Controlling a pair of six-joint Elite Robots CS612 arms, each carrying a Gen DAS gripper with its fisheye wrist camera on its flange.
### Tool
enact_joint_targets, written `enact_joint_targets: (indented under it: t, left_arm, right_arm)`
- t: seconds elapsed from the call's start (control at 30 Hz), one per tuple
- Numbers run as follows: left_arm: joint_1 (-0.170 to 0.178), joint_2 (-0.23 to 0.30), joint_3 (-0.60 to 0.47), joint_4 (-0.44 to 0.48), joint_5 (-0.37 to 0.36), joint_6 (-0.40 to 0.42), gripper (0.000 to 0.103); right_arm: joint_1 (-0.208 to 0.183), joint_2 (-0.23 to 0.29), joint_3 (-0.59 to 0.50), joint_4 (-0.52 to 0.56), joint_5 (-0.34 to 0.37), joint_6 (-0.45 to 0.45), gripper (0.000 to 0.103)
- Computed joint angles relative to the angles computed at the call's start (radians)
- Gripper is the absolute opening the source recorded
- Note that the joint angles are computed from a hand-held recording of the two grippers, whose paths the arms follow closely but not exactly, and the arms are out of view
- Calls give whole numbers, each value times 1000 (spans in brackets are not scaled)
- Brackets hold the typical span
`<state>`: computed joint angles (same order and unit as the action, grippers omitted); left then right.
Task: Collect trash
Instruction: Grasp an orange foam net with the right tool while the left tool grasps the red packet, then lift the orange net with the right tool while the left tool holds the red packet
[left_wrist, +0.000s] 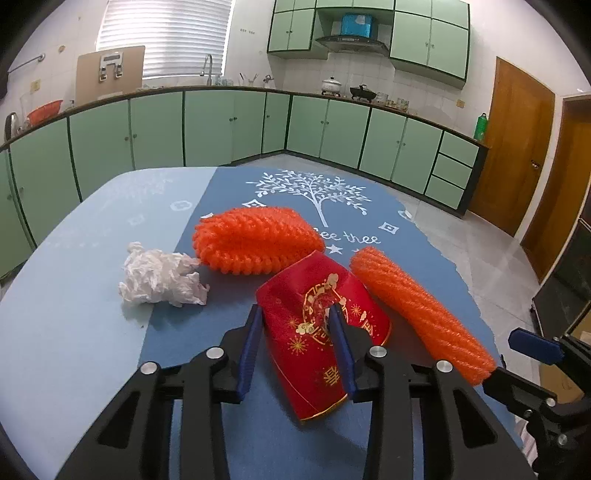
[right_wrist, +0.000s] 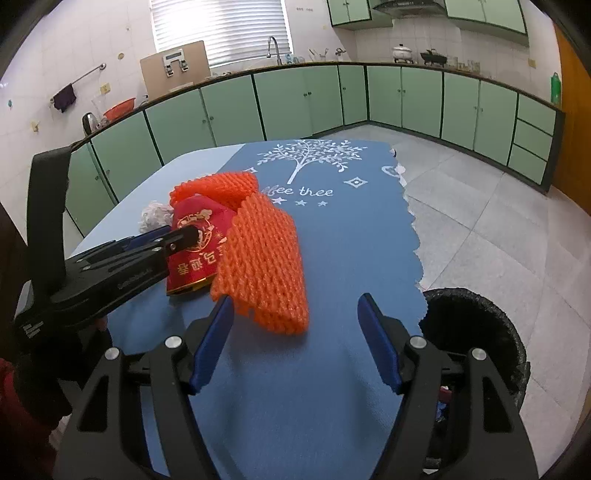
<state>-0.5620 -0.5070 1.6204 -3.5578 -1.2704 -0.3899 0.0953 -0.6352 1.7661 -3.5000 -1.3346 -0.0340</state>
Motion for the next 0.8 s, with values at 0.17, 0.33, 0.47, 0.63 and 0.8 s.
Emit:
enact_joint_targets:
  t: [0.17,0.33,0.47,0.63,0.8]
  left_arm:
    - [1,-5,14,-21,-4,0,35]
    - [2,-8,28,-38,-6,-1,34]
    - [2,-9,36,-45,-2,-1,33]
    - [6,-9,37,-48,-9,2,33]
    - [14,-3,31,-51,-27,5,33]
  right_arm:
    - [4,-9,18,-17,-16,-4,69]
    - [5,-6,13,-36,-13,25,69]
    - [17,8,-18,-39,-19,24,70]
    - [27,31,-67,-8,-23,26,70]
    - [33,52,-105,37,-29,38,70]
